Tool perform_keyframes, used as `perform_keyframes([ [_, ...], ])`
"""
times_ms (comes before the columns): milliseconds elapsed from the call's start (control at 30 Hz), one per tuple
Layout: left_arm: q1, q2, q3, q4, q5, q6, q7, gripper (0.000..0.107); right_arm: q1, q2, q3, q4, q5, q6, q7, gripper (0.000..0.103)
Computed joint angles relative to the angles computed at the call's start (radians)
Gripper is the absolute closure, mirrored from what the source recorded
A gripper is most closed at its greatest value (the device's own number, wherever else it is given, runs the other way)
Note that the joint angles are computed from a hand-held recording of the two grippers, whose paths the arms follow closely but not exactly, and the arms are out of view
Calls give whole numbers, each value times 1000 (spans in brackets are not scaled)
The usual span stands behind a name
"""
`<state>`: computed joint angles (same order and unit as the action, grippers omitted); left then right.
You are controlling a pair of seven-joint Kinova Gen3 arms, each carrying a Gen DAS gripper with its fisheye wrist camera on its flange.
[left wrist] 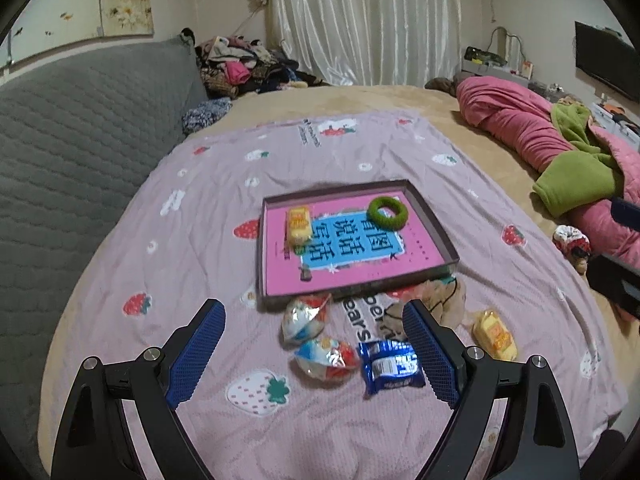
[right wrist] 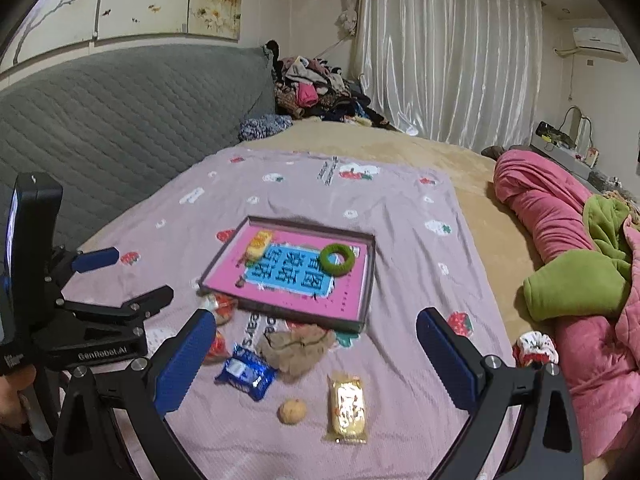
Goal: Organize objects
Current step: 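Move left tool toward the blue egg toy while right tool approaches another yellow cake pack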
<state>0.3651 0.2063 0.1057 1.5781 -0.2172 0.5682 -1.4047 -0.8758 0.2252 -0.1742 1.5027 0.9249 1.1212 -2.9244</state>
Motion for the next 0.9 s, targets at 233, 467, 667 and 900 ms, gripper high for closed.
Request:
perform_keyframes([
  [233, 13, 13, -8, 19, -14, 5, 43, 16, -8, 8, -3, 41, -4, 8, -33, 2],
  [467, 19, 28, -11, 38, -20, -2, 60, 16, 0, 1, -5, 95, -5, -21, -84, 2],
  [667, 14, 48, -13, 55, -10, -9, 55, 16, -2, 15, -8, 126, -4, -30, -113, 2],
  [900, 10, 76, -19, 62, 6, -14, 52, 16, 4, 35, 0, 161, -23, -54, -136, 2],
])
